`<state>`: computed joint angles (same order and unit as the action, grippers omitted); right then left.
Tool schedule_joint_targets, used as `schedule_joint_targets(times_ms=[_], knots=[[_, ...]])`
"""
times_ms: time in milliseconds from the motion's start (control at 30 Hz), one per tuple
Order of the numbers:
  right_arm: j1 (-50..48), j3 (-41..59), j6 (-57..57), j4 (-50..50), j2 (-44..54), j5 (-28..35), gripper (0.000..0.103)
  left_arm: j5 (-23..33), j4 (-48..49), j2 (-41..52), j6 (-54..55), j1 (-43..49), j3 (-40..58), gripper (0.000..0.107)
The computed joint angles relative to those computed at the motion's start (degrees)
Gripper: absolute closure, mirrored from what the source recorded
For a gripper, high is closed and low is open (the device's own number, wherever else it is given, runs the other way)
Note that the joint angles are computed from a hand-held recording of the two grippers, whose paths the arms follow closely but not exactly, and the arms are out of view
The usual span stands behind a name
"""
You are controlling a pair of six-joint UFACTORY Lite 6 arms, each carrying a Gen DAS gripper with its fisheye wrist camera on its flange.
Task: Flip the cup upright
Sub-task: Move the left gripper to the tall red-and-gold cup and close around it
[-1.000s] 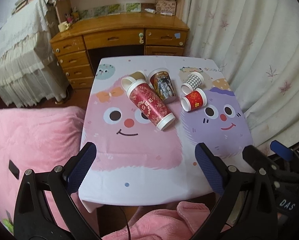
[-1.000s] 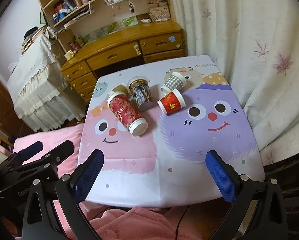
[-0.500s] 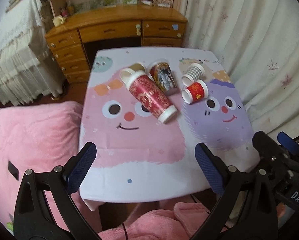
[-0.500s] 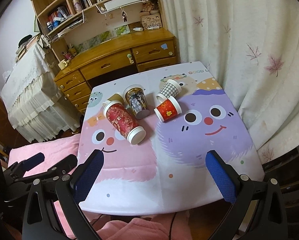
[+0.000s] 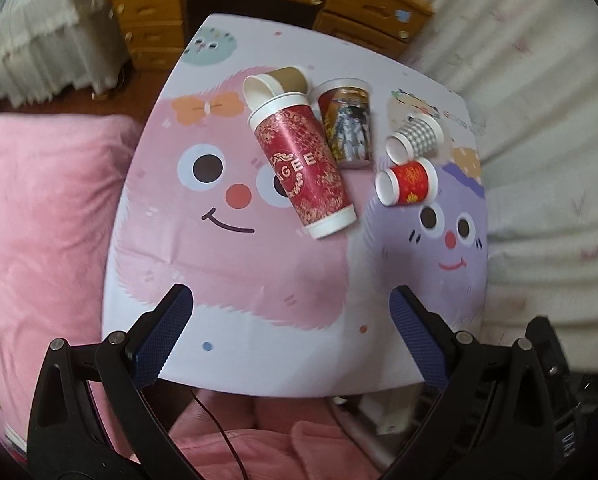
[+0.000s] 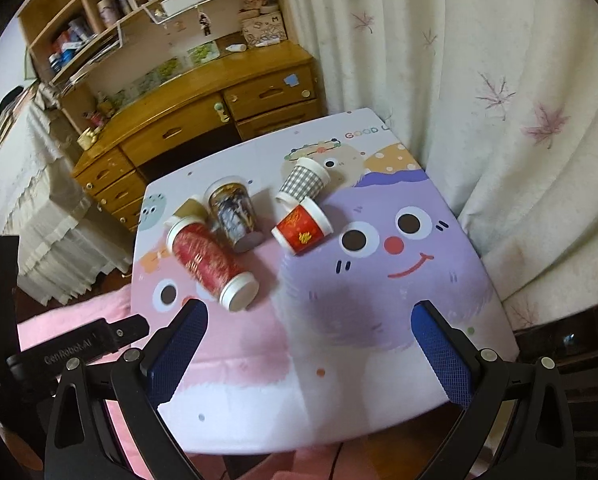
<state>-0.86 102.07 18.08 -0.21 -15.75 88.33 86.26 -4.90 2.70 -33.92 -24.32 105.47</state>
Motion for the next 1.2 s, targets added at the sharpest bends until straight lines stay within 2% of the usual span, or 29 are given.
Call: schedule_joint_targets(times_ms=[100,267,433,633,900,967,1033,1200], knots=[[-6.07,2.09,-6.27,5.08,7.56,-1.55,0.0,-0.08,-0.54,5.27,-0.24,2.42,3.22,0.009],[-7.33,7.9,-10.29,9.13,21.36,-4.57,0.0,-1.04,0.09,15.16,-0.4,4.81,8.01,0.009],[-5.51,10.73,-12.25,13.37,34.1,-4.2,0.0,-5.63,-2.16,23.43,-2.28,7.43,9.07,0.009],[-4.02,13.47,-15.44,18.61,46.39,-3.51,0.0,-13.99,-7.7,30.81,-4.84,10.35,8.13,0.009],[-3.38,9.41,-17.23,20.79,52.05,-3.84,0.0,-16.71,-9.43,41.84,-6.29,11.35,15.28,0.013],[-3.41,9.27,-17.33,20.98,53.1,-4.25,0.0,-17.7,-10.88,44.25,-5.38,11.37,17.42,0.019],[-3.65,6.31,-17.28,21.1,52.07,-5.55,0.0,-18.63,-12.74,46.09,-3.46,11.51,19.01,0.03],[-5.23,3.26,-17.2,21.46,50.11,-5.83,0.0,-17.45,-13.53,50.43,-3.21,11.21,24.43,0.034]])
